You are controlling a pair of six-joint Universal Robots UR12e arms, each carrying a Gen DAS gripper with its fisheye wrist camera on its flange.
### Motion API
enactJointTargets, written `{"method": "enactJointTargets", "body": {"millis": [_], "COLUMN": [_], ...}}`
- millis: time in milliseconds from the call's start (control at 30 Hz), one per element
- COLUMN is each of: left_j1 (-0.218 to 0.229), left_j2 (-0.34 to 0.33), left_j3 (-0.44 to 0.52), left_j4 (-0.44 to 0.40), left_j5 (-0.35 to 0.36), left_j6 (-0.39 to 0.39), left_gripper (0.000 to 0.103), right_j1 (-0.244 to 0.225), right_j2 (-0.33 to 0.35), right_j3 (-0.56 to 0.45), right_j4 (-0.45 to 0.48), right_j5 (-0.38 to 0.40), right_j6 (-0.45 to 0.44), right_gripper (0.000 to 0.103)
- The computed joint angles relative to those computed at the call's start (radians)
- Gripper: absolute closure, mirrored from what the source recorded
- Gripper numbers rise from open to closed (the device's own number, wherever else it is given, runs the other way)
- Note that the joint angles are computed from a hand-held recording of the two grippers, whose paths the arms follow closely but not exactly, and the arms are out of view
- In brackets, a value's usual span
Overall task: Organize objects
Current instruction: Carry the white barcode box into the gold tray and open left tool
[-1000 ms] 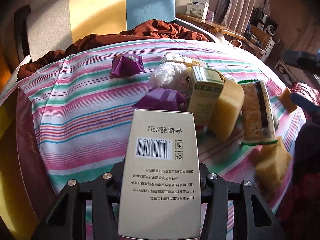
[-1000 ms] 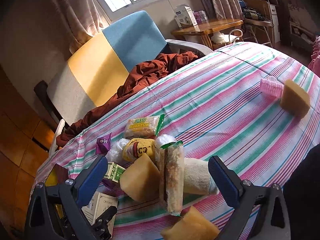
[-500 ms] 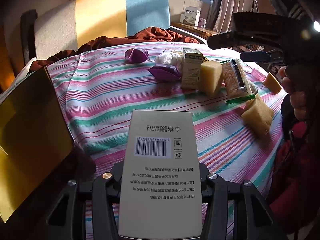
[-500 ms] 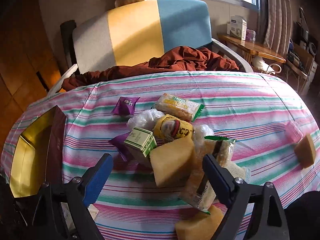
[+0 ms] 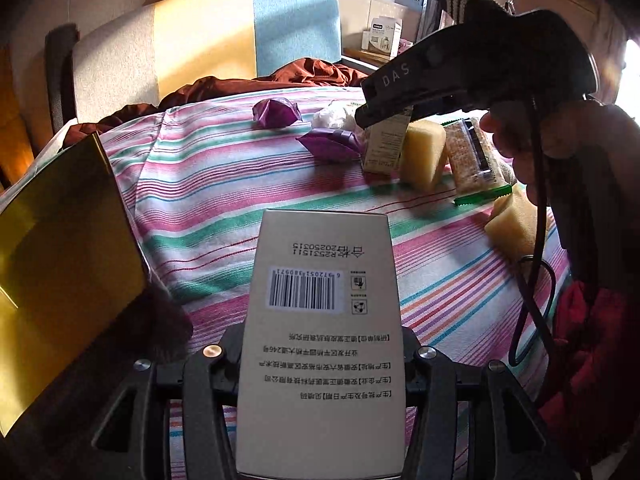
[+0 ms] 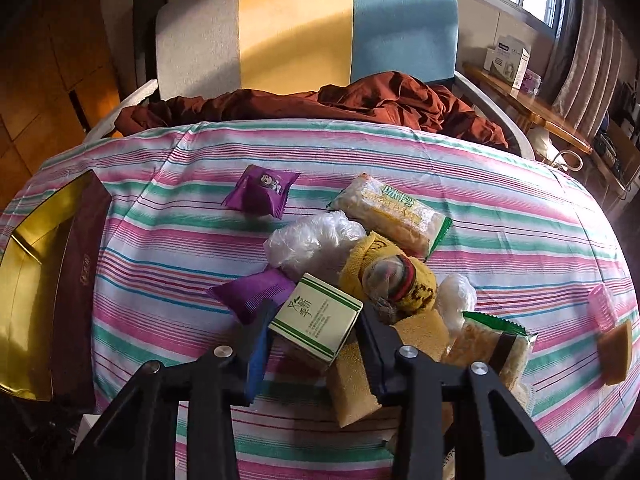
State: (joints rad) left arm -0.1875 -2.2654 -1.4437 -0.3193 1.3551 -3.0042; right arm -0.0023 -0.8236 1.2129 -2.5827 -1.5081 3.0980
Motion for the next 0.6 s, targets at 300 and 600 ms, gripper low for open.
{"method": "enactJointTargets", "body": {"millis": [300,600], "left_j1": [0.0,0.008], "left_j2": [0.012,0.053], "left_j3": [-0.017,-0.055], "left_j4": [0.005,0.058], "left_j5": [0.027,0.021], "left_j6": [-0.029,-0.036], "left_gripper": [0.052,0.053], "right_j1": [-0.014,-0.018], "right_j2": [-0.019,-0.027], "right_j3": [0.033,0.053], "right_j4": [-0.102,-0.153], "right_j5": [0.053,0.082], "right_j6": [0.038,0.042], "right_gripper": [0.063,0.063]}}
